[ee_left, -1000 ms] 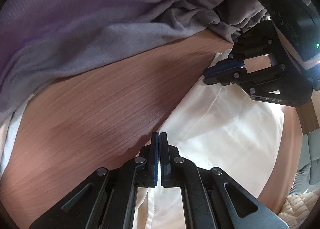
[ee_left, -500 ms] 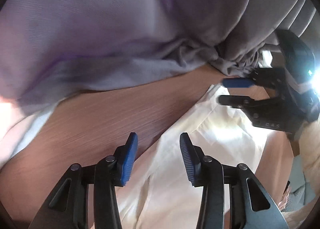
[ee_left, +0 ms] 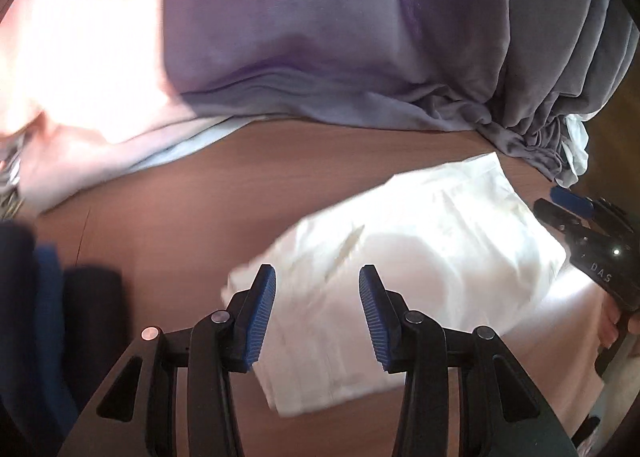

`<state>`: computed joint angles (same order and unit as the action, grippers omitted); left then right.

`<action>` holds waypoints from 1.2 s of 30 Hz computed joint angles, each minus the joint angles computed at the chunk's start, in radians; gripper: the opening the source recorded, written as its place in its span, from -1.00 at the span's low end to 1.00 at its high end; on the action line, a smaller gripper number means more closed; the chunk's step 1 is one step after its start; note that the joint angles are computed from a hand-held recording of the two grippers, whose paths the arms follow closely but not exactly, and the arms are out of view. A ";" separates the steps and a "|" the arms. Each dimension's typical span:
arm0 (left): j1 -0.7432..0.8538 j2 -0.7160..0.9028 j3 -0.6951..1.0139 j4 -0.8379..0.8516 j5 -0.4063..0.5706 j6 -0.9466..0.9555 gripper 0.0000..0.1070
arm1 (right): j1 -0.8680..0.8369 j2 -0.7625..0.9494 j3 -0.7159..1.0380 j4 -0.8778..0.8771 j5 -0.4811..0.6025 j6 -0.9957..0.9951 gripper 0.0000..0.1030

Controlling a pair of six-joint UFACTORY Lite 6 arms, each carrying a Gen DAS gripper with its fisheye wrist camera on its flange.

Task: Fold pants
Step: 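Move both open grippers back over the folded shorts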

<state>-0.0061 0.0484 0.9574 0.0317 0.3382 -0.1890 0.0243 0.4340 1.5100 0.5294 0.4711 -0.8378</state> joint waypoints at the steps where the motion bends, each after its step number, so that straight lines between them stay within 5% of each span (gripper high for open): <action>1: -0.027 -0.051 -0.057 0.077 -0.015 -0.105 -0.20 | -0.016 -0.048 -0.074 0.066 -0.030 -0.062 -0.15; 6: -0.194 -0.174 -0.180 0.496 0.030 -0.628 -0.20 | -0.115 -0.180 -0.301 0.334 -0.151 -0.230 0.00; 11: -0.362 -0.159 -0.208 0.794 0.067 -1.060 -0.18 | -0.259 -0.228 -0.420 0.559 -0.131 -0.374 0.00; 18: -0.445 -0.024 -0.136 0.863 0.084 -1.163 -0.18 | -0.355 -0.160 -0.431 0.697 -0.123 -0.478 0.00; 28: -0.479 0.098 -0.057 0.878 0.084 -1.165 -0.13 | -0.419 0.017 -0.317 0.629 -0.002 -0.311 -0.02; 36: -0.495 0.172 -0.005 0.879 0.070 -1.147 -0.09 | -0.443 0.127 -0.202 0.545 0.120 -0.165 -0.42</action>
<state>-0.5013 0.2207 0.9526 0.9109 0.4079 -1.3364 -0.4189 0.5615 1.3077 1.0748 0.5907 -1.0032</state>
